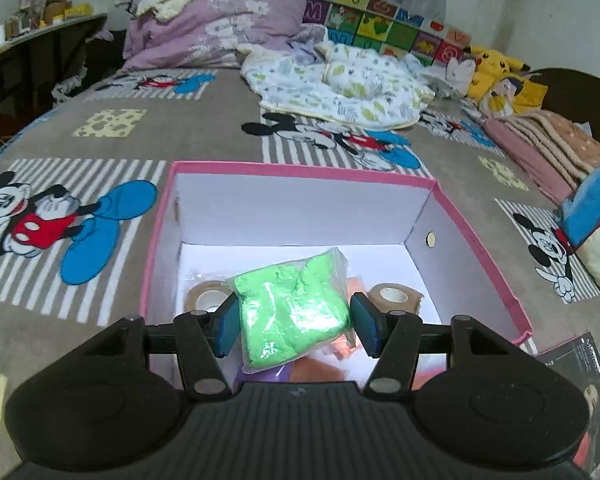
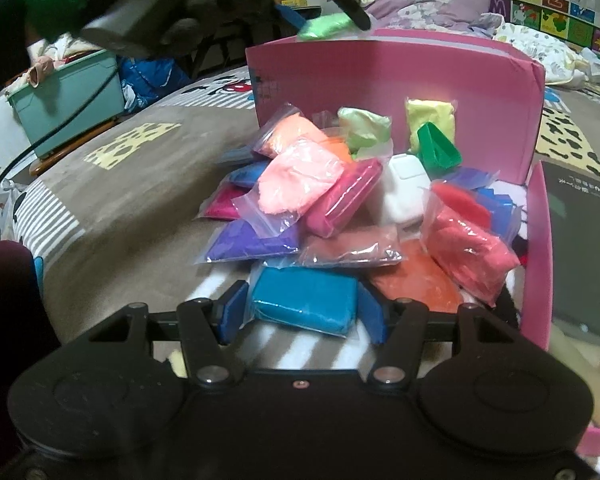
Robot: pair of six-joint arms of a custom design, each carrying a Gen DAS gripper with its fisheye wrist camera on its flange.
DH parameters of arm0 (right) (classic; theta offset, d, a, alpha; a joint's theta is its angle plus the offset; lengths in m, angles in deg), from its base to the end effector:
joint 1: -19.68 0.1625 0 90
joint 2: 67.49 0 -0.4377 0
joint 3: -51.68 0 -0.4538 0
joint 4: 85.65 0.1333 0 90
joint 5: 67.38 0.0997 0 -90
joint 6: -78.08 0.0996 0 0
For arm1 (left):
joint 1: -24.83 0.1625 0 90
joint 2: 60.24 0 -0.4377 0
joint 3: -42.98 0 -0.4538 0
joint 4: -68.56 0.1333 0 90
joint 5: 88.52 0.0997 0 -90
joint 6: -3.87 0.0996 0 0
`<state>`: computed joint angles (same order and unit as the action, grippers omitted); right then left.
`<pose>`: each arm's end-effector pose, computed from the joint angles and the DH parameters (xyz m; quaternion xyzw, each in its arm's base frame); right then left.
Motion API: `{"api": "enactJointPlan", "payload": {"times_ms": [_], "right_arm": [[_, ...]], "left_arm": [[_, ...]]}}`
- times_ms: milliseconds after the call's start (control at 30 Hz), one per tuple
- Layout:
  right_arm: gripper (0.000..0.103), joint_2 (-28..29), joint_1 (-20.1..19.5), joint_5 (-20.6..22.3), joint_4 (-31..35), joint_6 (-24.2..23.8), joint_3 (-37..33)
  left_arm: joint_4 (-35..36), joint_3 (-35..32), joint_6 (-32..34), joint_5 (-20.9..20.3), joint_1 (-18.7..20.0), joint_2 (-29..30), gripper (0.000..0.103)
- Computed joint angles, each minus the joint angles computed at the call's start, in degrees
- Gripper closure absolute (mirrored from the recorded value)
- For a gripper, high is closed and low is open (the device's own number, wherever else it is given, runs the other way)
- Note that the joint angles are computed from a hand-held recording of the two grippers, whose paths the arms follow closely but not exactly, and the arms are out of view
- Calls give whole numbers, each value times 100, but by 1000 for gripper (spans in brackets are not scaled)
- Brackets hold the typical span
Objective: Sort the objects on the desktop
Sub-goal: 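Lift the green clay bag with the left gripper into the pink box, then open the left gripper to drop the green bag and withdraw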
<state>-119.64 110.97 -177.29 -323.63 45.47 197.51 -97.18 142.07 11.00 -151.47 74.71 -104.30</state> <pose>0.1078 -0.3713 0.0816 0.1800 -0.8613 0.3912 0.2694 -0.3140 -0.6498 0.0473 0.3448 0.8931 -0.2329 0.1710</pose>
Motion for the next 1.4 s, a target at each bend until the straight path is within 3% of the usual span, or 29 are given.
{"api": "enactJointPlan", "payload": {"times_ms": [433,867,1167,1400], "right_arm": [[44,-83,-67,107,149,40,18],[44,-175,-134,233,312,46,38],[44,-128,-128,221,251,10,26],[44,-57,-115,203,117,-7,15]], "left_arm": [[824,-852,-12,451,9,755,46],[1479,-1136,-143,703,-42,882,41],[1284,-926,-105,735,-118,761,35],[544,-436,428,1132,-339,551,35]]}}
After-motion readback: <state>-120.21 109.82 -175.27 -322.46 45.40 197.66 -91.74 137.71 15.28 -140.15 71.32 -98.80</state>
